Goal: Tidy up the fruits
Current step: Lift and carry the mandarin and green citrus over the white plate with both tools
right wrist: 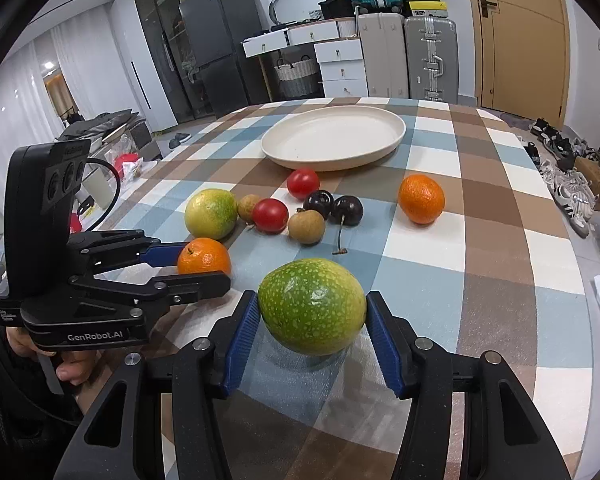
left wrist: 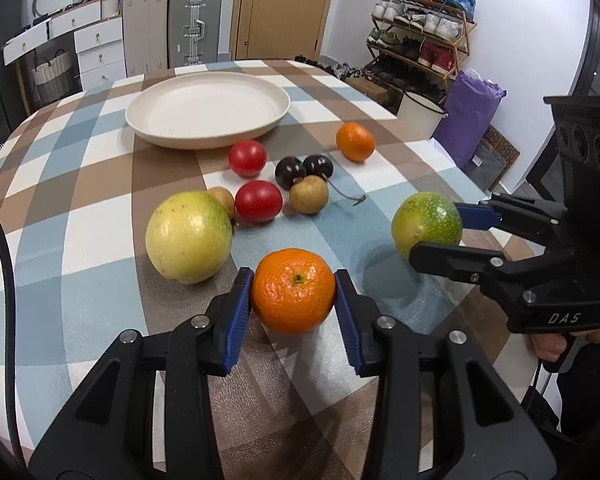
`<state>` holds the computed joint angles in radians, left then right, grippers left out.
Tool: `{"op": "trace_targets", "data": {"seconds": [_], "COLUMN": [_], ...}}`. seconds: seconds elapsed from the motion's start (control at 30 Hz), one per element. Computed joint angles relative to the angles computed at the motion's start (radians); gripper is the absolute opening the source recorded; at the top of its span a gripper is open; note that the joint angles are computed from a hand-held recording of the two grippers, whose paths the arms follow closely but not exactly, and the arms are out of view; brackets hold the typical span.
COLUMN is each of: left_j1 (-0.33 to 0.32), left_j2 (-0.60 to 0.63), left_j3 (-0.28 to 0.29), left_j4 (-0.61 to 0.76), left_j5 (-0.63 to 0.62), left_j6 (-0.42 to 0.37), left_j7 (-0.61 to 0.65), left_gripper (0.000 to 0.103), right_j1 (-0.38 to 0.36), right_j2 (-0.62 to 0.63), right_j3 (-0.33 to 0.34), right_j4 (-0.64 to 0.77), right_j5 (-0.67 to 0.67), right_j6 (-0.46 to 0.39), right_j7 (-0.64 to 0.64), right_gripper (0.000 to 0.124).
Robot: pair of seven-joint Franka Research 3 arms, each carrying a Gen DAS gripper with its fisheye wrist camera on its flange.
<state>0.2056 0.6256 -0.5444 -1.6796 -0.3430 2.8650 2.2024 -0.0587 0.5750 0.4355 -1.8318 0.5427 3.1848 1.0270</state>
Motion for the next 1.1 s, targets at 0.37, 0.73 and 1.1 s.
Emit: {"op": "trace_targets", "data": {"seconds": [0.37, 0.73, 1.1], "left_j1": [0.064, -0.022, -0.124], "left_j2": [-0.017, 0.021, 0.148], "left_j3": [-0.072, 0.030, 0.138], "left_j4": [-0.010, 0.106, 0.344], "left_j5": [-0.017, 0.157, 0.308], "left_j6": [0.124, 0.170, 0.122], "left_j7": [0.007, -0.186, -0.347], "left_gripper": [0.037, 0.037, 0.037], "right_j1": [-0.076, -0.082, 0.001], "right_j2": [0.018, 0.065, 0.116], "right_j3": [0.093, 0.099, 0.001], "right_j4": [0.030, 0.156, 0.327], "right_j5": [-0.018, -0.039, -0.025], "right_j6": [0.038, 0.025, -0.023], "right_j7": [-0.014, 0.017, 0.038], "right_gripper": [0.055, 0.055, 0.055]}}
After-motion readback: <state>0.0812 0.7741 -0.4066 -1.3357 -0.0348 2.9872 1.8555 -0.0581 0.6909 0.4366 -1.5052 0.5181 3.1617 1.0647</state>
